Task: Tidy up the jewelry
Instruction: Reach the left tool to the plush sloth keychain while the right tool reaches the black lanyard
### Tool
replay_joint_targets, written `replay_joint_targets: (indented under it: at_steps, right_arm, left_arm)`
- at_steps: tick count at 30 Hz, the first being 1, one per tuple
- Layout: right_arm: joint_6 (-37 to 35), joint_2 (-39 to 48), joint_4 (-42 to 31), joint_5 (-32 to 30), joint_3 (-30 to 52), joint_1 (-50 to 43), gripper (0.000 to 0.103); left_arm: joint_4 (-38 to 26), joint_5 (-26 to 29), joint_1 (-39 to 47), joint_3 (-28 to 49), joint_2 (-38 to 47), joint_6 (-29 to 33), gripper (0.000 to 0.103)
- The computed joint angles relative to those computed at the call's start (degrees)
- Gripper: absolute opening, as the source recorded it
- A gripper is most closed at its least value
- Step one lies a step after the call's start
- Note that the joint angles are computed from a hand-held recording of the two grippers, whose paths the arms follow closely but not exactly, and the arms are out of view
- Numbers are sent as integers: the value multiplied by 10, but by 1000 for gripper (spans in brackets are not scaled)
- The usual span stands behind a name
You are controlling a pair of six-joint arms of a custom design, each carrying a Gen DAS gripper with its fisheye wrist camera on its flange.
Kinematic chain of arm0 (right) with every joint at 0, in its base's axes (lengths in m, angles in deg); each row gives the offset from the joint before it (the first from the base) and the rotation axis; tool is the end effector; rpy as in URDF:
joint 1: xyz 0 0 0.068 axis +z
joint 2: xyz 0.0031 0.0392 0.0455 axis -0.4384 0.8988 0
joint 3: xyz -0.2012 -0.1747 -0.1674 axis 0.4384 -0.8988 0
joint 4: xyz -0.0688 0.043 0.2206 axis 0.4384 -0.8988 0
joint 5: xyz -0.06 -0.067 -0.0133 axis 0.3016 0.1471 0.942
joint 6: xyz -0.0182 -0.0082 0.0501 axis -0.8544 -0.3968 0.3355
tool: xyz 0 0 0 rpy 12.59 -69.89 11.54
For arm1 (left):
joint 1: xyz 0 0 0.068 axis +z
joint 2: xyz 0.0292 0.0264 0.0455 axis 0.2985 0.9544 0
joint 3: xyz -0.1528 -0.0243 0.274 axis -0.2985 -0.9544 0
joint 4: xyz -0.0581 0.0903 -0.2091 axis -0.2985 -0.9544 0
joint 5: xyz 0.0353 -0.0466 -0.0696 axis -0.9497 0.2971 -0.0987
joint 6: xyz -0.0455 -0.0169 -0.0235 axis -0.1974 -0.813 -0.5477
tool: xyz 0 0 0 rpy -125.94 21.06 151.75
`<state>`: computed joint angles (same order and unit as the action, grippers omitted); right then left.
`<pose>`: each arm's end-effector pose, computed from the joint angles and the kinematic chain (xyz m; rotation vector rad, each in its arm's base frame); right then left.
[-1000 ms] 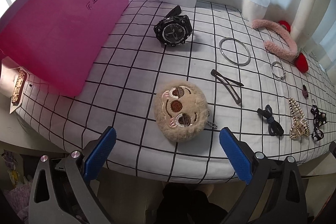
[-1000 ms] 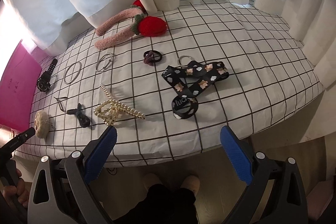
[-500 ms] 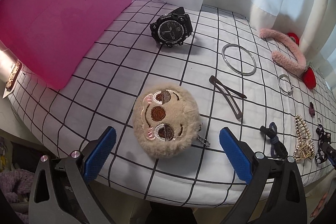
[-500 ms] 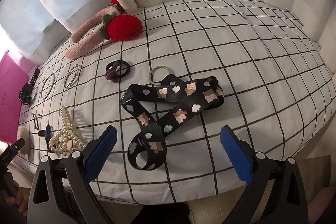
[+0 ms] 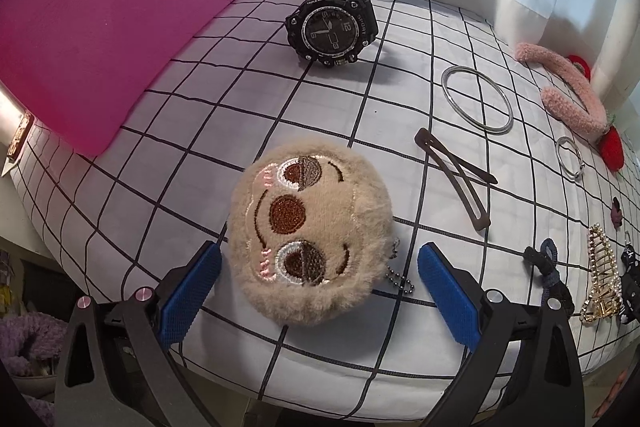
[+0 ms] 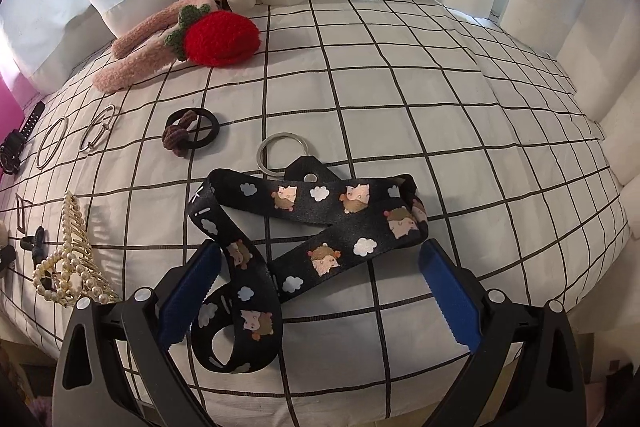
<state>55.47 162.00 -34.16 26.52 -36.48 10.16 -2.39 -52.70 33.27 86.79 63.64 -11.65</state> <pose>0.1837 0.1152 0.0283 0.4185 2.5795 -0.1497 0.2499 0.0687 0.0366 -0.1860 2.6698 0.0354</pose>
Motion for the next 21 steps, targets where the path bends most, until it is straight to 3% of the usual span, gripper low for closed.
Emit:
replay_joint_targets:
  at_steps: [6, 11, 17, 19, 21]
  right_arm:
    - [-7, 9, 25, 14, -7, 8, 95]
    - [3, 35, 83, 46, -26, 31, 95]
    - [-23, 17, 59, 21, -18, 9, 94]
    - [-32, 18, 71, 18, -21, 5, 94]
    - [-35, 20, 73, 16, -21, 4, 93]
  left_arm:
    - [31, 3, 1, -4, 11, 0, 98]
    - [11, -8, -6, 8, 8, -17, 98]
    - [29, -9, -7, 1, 13, -24, 98]
    - [37, -8, -5, -3, 13, -22, 96]
    - [52, -7, -6, -14, 11, -20, 85]
